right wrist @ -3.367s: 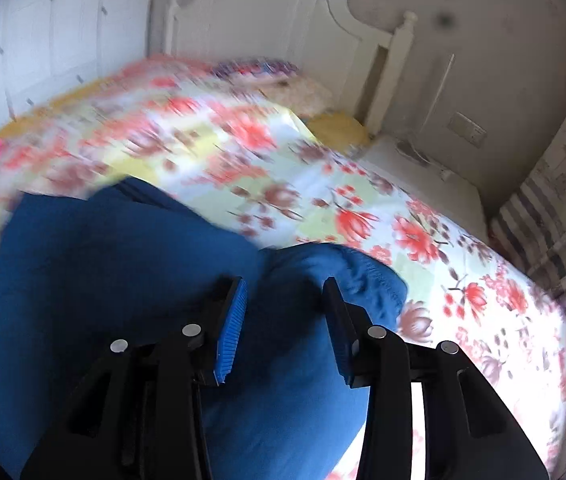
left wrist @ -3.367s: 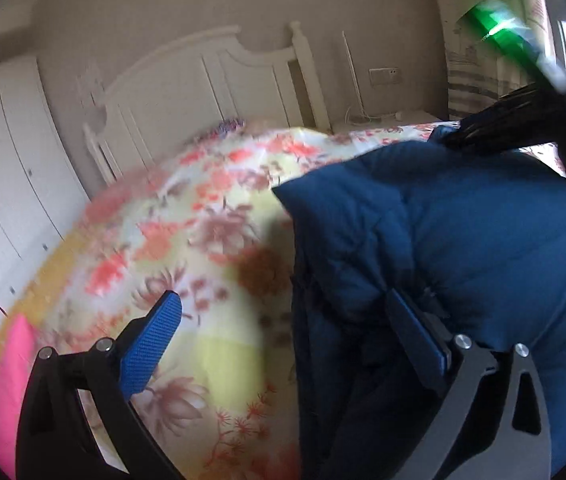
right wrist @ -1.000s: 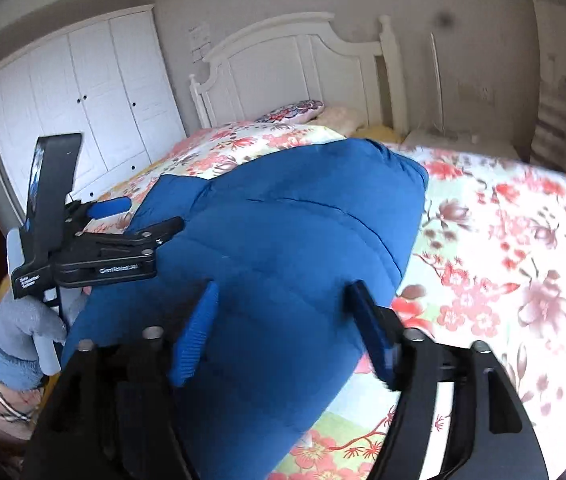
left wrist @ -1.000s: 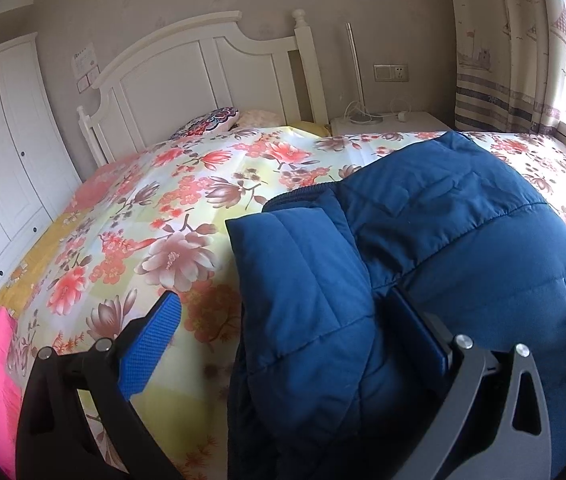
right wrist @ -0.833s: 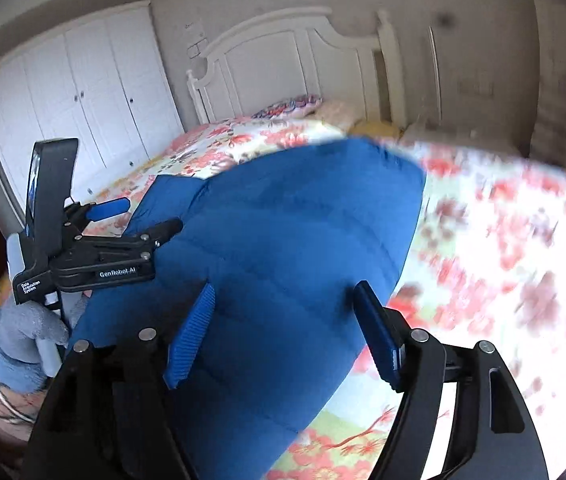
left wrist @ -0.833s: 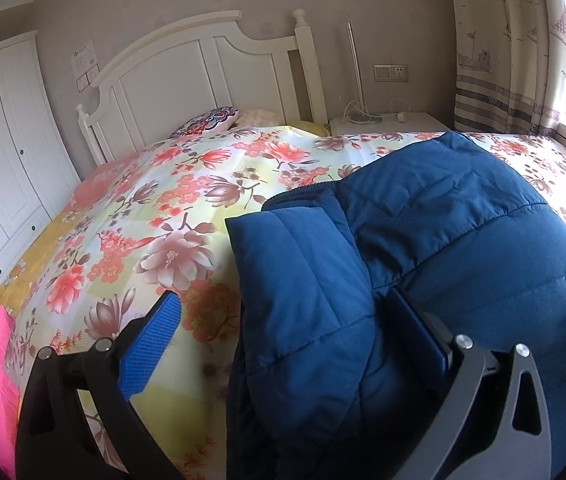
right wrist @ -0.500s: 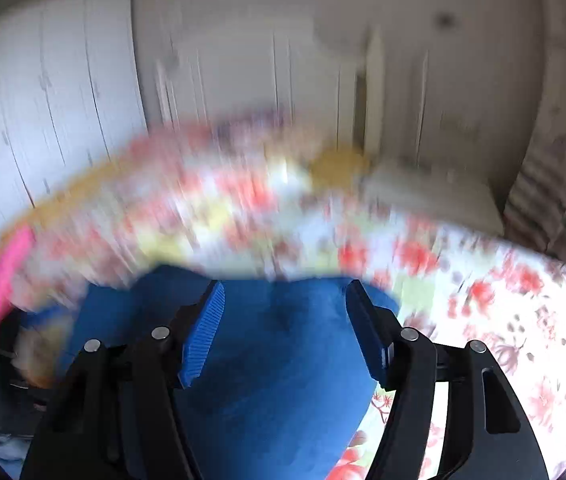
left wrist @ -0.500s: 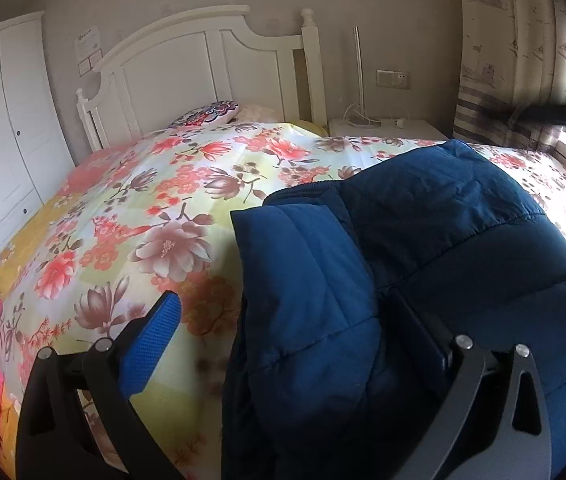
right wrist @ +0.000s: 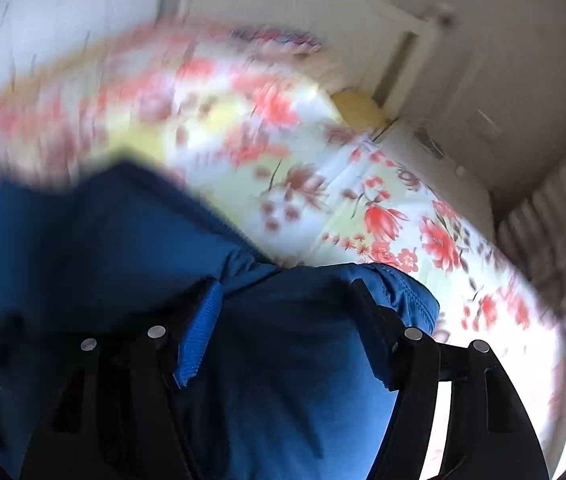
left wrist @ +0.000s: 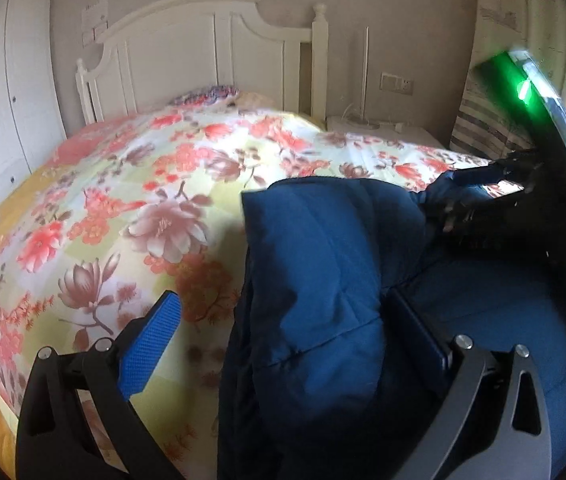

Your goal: Fold large clothes

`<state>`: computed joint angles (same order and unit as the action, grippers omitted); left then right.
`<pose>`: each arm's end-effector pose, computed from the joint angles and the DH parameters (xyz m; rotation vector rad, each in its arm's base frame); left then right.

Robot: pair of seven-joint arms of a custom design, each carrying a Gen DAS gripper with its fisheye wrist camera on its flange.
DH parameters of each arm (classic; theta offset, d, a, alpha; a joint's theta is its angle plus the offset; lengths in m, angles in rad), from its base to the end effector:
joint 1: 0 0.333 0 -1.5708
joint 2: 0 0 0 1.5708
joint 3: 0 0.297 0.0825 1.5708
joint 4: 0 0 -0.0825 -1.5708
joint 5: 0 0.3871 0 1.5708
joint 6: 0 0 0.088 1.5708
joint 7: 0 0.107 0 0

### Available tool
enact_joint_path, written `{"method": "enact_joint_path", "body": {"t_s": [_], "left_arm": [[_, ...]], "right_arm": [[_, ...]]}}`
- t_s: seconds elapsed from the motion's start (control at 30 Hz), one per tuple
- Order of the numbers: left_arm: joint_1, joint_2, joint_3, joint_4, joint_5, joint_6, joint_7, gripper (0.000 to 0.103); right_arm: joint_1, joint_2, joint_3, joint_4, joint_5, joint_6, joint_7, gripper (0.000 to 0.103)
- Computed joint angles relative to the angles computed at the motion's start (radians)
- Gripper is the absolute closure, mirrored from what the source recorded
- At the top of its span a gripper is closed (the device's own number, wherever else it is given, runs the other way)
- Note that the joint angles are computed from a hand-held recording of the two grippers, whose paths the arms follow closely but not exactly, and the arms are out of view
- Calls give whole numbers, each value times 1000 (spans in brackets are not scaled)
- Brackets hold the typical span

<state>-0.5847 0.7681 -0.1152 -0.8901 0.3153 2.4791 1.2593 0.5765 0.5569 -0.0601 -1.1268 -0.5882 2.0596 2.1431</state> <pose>0.6343 -0.4814 0.5311 -1.3065 2.1666 -0.9749 0.6545 0.3524 0.5230 -2.0934 1.8153 -0.9592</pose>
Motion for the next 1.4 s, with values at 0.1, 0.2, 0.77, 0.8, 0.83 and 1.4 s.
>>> {"method": "enact_joint_path", "body": {"t_s": [0.1,0.2,0.77,0.8,0.83,1.4], "left_arm": [[18,25,-28,46,-45,-40,36,2],[33,-30,-30,-56,-60,25,27,2],[28,-22,-25,-47,-55,14,13,2],[26,-19,-23,-43,-53,12,12,2],[28,-23,-24,-50,-53,16,14,2],[199,-299,-162,-485,-258,158,174,2]], "right_arm": [[28,20,-29,46,12,-43,-17,39],[55,-132,-37,-174,-28,101,87,39],[-6,-592,209,-821,-453,416,604,38],[-9,-589,221,-830,-425,403,573,38],[-16,-569,228,-837,-371,410,531,38],[-46,-690,262,-965,-394,532,641,26]]}}
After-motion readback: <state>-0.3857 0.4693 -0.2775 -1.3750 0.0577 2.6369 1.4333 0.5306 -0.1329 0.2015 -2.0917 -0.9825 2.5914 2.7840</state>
